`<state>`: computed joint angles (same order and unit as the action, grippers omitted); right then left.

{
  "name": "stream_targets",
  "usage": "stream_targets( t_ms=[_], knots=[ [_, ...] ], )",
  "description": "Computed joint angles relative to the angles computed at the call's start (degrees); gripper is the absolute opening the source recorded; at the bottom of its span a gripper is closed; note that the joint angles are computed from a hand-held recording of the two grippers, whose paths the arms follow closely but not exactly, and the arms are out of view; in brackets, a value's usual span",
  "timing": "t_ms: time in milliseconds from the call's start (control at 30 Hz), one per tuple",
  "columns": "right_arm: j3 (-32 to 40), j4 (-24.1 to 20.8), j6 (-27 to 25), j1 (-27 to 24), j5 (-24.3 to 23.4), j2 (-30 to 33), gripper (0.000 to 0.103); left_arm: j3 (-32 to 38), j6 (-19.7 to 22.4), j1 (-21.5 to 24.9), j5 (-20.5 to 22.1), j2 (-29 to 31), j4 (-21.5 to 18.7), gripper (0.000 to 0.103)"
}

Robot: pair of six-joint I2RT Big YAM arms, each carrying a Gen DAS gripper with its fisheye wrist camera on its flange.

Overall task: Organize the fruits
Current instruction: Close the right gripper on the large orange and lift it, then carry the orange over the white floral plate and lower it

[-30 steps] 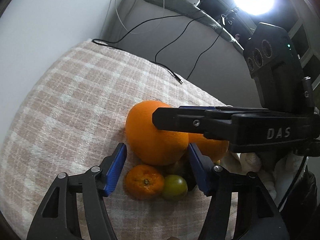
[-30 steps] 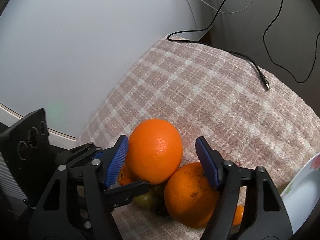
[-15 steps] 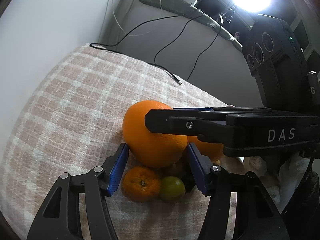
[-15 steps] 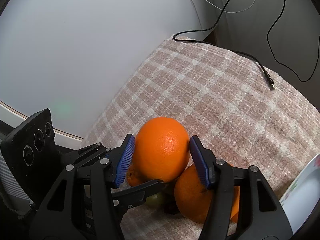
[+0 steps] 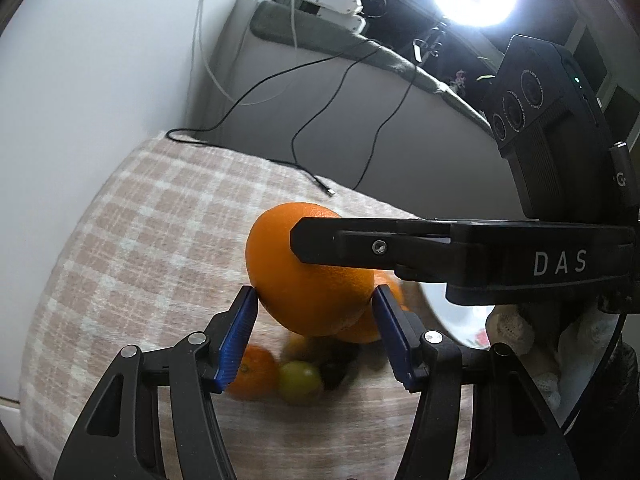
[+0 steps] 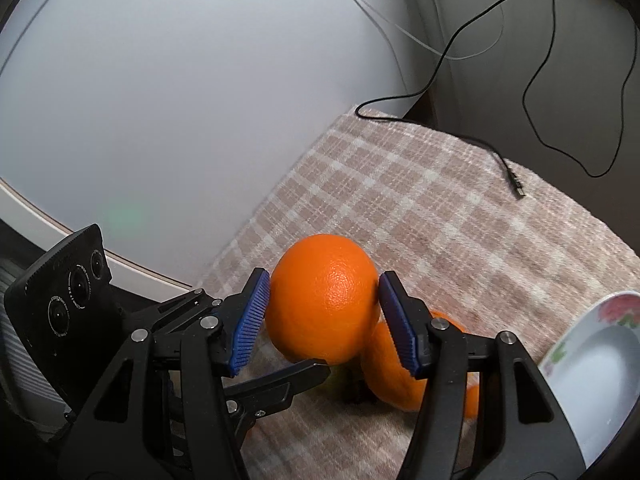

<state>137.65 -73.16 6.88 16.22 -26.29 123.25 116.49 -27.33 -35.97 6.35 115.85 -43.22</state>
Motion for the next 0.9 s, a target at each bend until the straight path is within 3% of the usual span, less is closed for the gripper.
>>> stream_targets(
  t_ms=[400, 900],
  knots=[
    [-11.0, 5.8, 2.7, -3.9, -2.7, -8.7, 0.060, 8.5, 2.0, -3.4, -3.6, 3.8, -3.4, 0.059],
    [-13.8, 7.1, 3.0, -6.7, -2.6, -12.5, 0.060, 20.8, 4.0, -6.4, -3.9, 9.5, -9.4, 0.059]
  ],
)
